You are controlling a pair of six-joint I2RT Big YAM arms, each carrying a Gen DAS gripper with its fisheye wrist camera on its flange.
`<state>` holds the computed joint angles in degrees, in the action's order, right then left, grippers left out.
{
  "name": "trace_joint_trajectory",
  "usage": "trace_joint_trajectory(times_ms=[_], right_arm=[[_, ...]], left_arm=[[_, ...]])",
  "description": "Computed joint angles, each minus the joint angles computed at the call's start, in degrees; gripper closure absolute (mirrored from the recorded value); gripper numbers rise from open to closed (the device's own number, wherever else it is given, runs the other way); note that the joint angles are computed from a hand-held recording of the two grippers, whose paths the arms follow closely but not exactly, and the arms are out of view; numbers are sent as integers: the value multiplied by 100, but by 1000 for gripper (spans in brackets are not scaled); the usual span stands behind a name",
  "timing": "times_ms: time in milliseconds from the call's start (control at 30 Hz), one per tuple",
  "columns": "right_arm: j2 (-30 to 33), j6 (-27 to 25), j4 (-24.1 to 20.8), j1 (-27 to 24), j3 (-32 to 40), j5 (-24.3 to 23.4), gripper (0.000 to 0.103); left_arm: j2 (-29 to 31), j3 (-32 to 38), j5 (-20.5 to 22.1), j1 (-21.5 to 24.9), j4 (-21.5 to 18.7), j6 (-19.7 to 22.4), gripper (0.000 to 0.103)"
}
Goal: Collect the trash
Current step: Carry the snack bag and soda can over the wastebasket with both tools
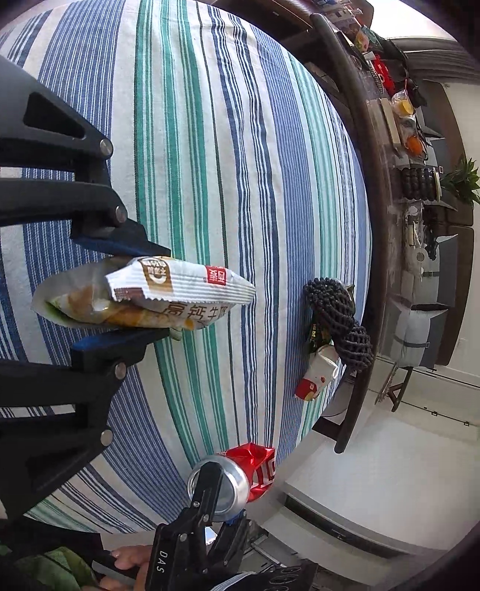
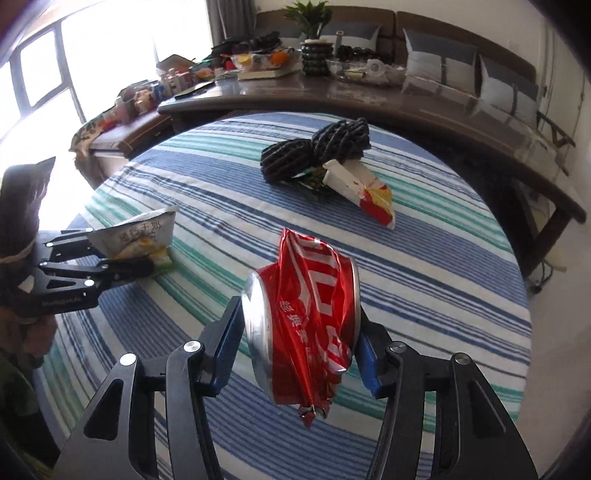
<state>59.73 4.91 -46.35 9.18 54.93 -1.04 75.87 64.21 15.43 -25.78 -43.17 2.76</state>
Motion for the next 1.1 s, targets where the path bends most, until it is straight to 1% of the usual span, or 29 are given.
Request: trace_joint_trajectory(times_ms=[67, 133, 167, 200, 267, 300, 333, 367, 433, 500, 700, 767, 833, 867, 900, 933, 967, 1067, 1100], right_arm=[[-540, 394, -64, 139, -378, 382, 46], [-895, 583, -74, 285, -654, 774, 46], [-954, 610, -112, 321, -718, 851, 46], [-945, 601, -173, 318, -735, 824, 46], [-910, 502, -199, 291, -765, 758, 45], [-882, 438, -174, 272, -779, 728, 44], [-891, 417, -166, 222, -802, 637, 43], [-910, 474, -145, 181, -831, 527, 40], [-992, 540, -112, 31, -892, 225, 35], [-1047, 466, -131, -28, -885, 132, 30], [-1078, 306, -56, 39, -853, 131, 29], [-1048, 294, -23, 17, -834, 110, 29], [-1036, 324, 9, -46, -832, 59, 32], [-1019, 330, -15, -79, -810, -11, 51], [-1010, 325, -40, -88, -790, -23, 55], [-1027, 334, -52, -84, -774, -1, 55], [-1057, 360, -55, -81, -766, -6, 55], [-1172, 493, -34, -90, -777, -58, 56], [-1210, 511, -35, -88, -786, -65, 56]], left_arm=[[-170, -152, -16, -226, 13, 1, 68], [-292, -292, -178, -471, 85, -24, 65], [-342, -357, -242, -560, 122, -38, 65], [-382, -411, -318, -635, 148, -61, 58], [-461, -493, -487, -735, 185, -56, 49], [-483, -507, -536, -759, 150, 0, 42], [-515, -534, -557, -773, 138, 57, 39], [-543, -564, -597, -779, 131, 94, 37], [-577, -599, -682, -784, 129, 143, 37], [-545, -565, -643, -734, 114, 142, 37], [-526, -510, -218, -426, 178, 17, 37], [-515, -493, -152, -369, 213, -3, 37], [-508, -487, -135, -336, 255, -26, 39], [-511, -490, -116, -322, 278, -30, 42], [-510, -489, -10, -298, 283, -13, 60], [-491, -463, 124, -280, 239, 11, 71], [-523, -477, 77, -299, 247, 9, 74], [-578, -514, -59, -383, 324, 4, 78], [-598, -519, -38, -392, 335, -25, 80]])
